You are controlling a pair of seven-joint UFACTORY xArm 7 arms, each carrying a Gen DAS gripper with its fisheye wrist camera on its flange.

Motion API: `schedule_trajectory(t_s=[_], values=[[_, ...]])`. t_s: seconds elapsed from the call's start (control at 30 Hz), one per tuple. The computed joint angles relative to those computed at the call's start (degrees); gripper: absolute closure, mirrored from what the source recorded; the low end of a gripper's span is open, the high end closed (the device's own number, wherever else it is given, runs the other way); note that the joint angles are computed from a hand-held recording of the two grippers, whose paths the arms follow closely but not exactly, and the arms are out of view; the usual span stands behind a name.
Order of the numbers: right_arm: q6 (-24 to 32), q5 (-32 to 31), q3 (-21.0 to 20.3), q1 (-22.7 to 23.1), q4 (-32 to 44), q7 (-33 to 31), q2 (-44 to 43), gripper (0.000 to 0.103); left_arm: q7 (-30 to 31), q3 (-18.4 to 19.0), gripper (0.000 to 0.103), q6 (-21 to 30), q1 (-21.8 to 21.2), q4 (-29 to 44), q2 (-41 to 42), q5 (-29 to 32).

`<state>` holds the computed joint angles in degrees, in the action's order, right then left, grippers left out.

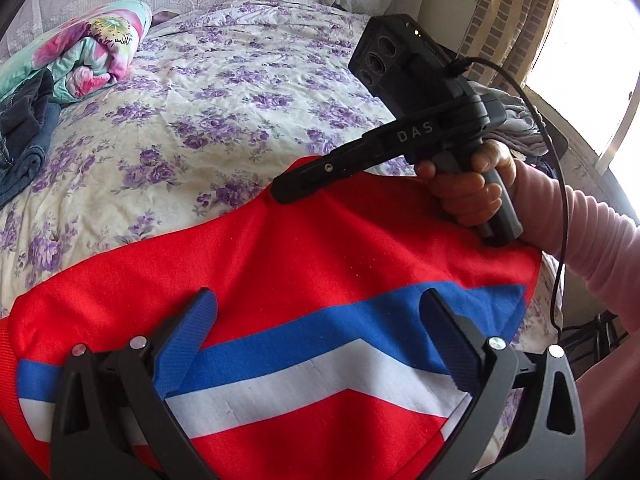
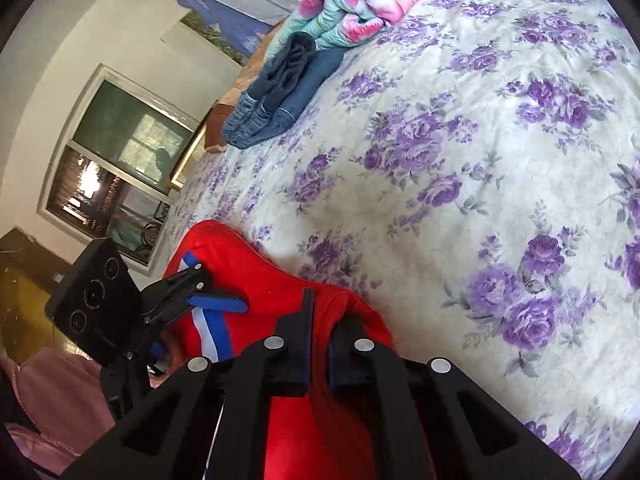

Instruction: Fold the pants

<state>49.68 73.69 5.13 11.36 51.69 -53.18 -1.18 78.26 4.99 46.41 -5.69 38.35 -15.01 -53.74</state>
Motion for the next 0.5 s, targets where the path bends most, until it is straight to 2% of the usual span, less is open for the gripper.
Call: schedule_trajectory(t_s=[0.1,0.17,0.2,0.23,0.27,0.3,0.37,0.43,0.47,0.5], values=[[0.4,-3.1,0.0,-0.2,0.7,3.1,0.6,0.098,-0.5,0.1,0.004,-0.3,0.6,0.0,-0.3,1.2],[-2.1,-6.8,0.7,0.4,0.0,8.2,-2.3,0.093,-1.1,-0.4,0.004,-2.7,0.9,-1.2,-1.9,2.9],[-3.7,-7.6,0.9,0.9,-1.4,9.3,-4.7,0.087,-1.9,-1.2,0.004,-6.1,1.0,-2.6,-3.6,4.4],[-7.0,-9.1,1.4,1.6,-4.0,11.1,-9.1,0.07,-2.4,-1.5,0.004,-8.8,0.9,-3.9,-5.2,5.8],[-12.3,-11.8,2.7,2.6,-6.8,14.3,-12.8,0.057,-3.0,-1.5,0.004,-11.3,0.7,-5.2,-6.9,6.7],[-17.4,-14.3,5.1,2.5,-10.0,17.1,-17.3,0.052,-3.3,-1.1,0.004,-13.6,0.4,-6.7,-8.9,6.9],[-22.6,-12.5,4.8,7.3,-15.9,16.4,-25.8,0.052,-2.9,1.6,0.004,-13.0,-0.7,-7.6,-11.0,6.6],[-26.9,-9.7,6.8,10.6,-21.6,17.6,-33.2,0.052,-2.4,4.0,0.004,-12.5,-1.8,-8.2,-11.7,6.4],[-29.1,-9.3,8.0,12.0,-23.7,18.5,-35.3,0.052,-2.9,3.8,0.004,-14.5,-1.9,-8.7,-11.2,6.8],[-32.1,-9.9,10.8,12.7,-26.3,21.4,-37.4,0.053,-4.1,3.0,0.004,-17.7,-1.9,-9.4,-10.1,7.6]])
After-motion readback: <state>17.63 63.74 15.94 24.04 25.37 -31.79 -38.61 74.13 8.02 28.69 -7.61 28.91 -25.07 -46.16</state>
